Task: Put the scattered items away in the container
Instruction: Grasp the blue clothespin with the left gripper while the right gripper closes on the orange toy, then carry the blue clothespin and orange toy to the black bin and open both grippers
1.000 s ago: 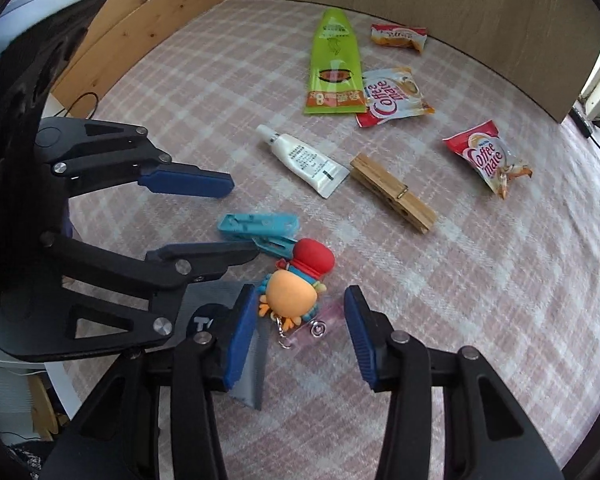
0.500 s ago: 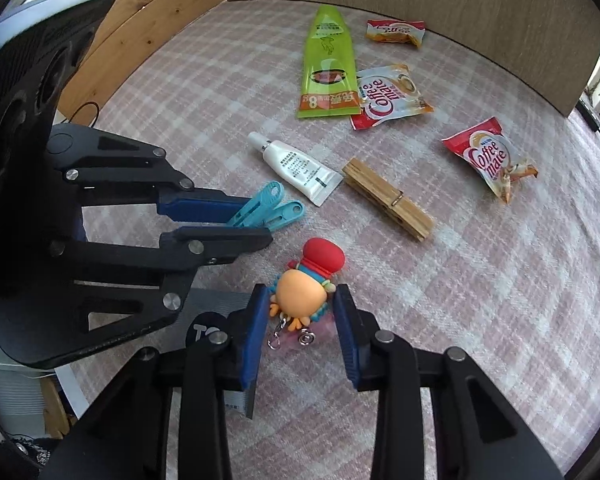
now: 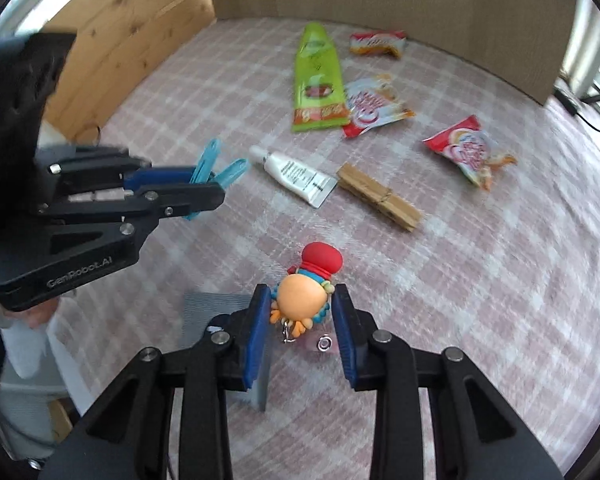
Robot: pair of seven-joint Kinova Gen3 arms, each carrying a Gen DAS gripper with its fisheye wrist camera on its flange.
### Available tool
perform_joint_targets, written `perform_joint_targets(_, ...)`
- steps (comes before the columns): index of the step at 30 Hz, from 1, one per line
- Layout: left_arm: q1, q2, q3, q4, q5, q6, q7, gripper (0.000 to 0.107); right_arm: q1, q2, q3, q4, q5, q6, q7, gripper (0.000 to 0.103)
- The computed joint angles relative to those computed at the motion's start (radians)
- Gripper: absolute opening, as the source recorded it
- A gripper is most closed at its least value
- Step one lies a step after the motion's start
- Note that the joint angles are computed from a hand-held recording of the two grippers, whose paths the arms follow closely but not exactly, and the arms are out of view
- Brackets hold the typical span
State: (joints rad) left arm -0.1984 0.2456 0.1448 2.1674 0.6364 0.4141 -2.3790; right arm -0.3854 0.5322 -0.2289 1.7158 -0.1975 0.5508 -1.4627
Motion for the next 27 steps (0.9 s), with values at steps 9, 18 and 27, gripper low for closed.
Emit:
perform_joint_targets(9,0.111,-0.091,0.029,-0.028,-0.033,0.058,0.155,0.011,0.200,-0.271,-0.046,0.268,-0.188,-0.139,0.079,0.031)
perform_joint_targets(18,0.506,-0.037,-0.026,-0.173,-0.203,0.029,0.521,0.011,0.411,-0.500,0.123,0.441,-0.369,-0.081,0.357,0.031)
perform_joint_targets(27,0.755,0.131,0.028,-0.469,-0.452,0.072,0.887,0.011,0.614,-0.553,0.426,0.429,-0.398,0.064,0.638,0.031)
